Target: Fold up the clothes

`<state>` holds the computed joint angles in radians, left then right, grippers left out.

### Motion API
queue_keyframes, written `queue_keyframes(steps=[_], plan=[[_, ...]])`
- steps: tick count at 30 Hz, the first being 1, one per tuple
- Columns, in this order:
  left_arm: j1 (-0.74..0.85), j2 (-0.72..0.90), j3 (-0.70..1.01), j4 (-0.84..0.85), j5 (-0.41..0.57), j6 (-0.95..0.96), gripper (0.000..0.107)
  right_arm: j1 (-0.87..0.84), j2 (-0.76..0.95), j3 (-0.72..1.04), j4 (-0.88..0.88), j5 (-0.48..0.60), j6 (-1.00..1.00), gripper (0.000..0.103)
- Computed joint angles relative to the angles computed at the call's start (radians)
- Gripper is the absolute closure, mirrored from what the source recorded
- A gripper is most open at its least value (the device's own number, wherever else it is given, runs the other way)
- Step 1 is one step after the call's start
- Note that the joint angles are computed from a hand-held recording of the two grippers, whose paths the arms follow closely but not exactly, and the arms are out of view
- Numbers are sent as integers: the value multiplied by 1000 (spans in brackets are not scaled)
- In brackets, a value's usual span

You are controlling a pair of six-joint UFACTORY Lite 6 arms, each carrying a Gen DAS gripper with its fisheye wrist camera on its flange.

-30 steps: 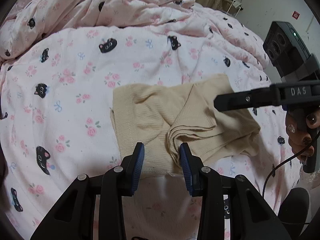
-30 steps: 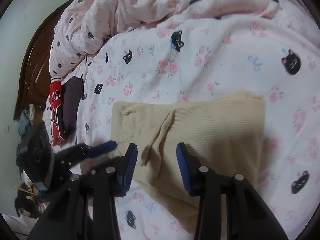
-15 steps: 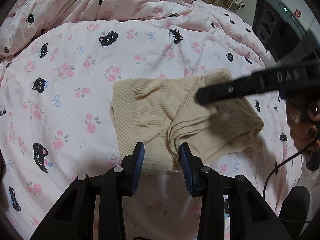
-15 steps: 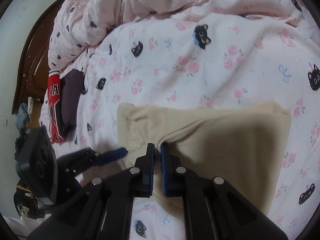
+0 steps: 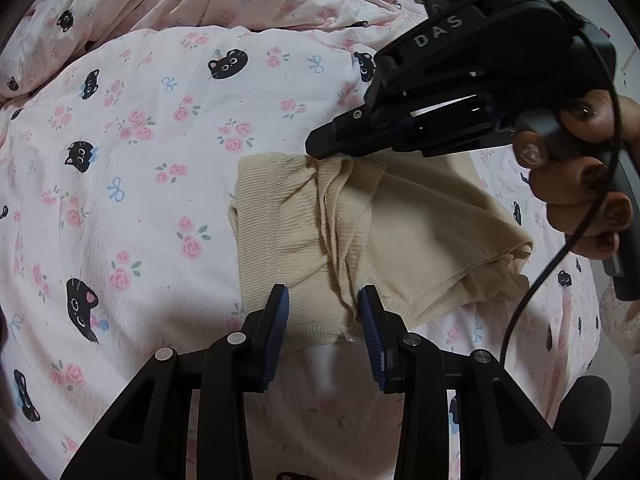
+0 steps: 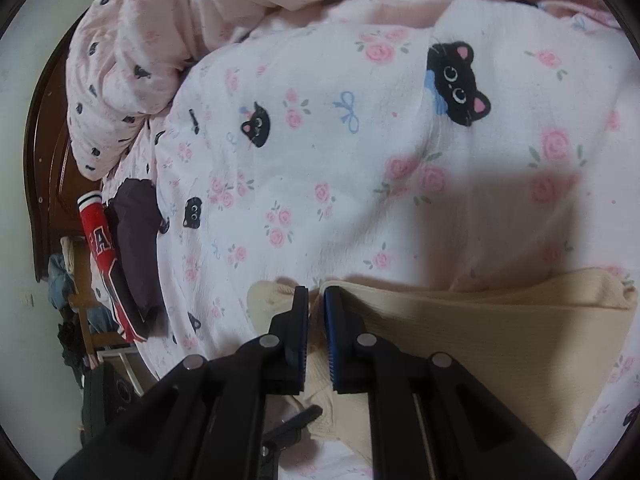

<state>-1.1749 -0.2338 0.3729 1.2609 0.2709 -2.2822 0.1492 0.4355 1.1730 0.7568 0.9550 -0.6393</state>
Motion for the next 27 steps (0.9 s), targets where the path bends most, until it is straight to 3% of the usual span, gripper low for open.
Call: queue_keyframes(steps=[1, 3, 4, 5, 14, 22, 27], plan=[[2, -8, -5, -6, -3, 7, 75, -2, 17, 17, 3, 12, 15, 91], [3, -21, -11, -29, -5, 31, 75, -20, 42, 37, 33, 49, 30, 78], [2, -26, -13, -44, -4, 47, 75, -34, 49, 40, 56, 75, 31, 63], [0, -28, -12, -62, -3, 66, 75, -50, 47, 40, 83, 106, 22, 57], [-9, -111, -42, -254, 29, 250, 75, -146, -25, 31, 181, 270, -54, 54], [26, -192, -84, -317, -4, 325, 75, -12, -19, 62, -50, 151, 74, 53], [67, -263, -123, -421, 10, 425, 75, -112, -110, 33, 153, 190, -113, 53]])
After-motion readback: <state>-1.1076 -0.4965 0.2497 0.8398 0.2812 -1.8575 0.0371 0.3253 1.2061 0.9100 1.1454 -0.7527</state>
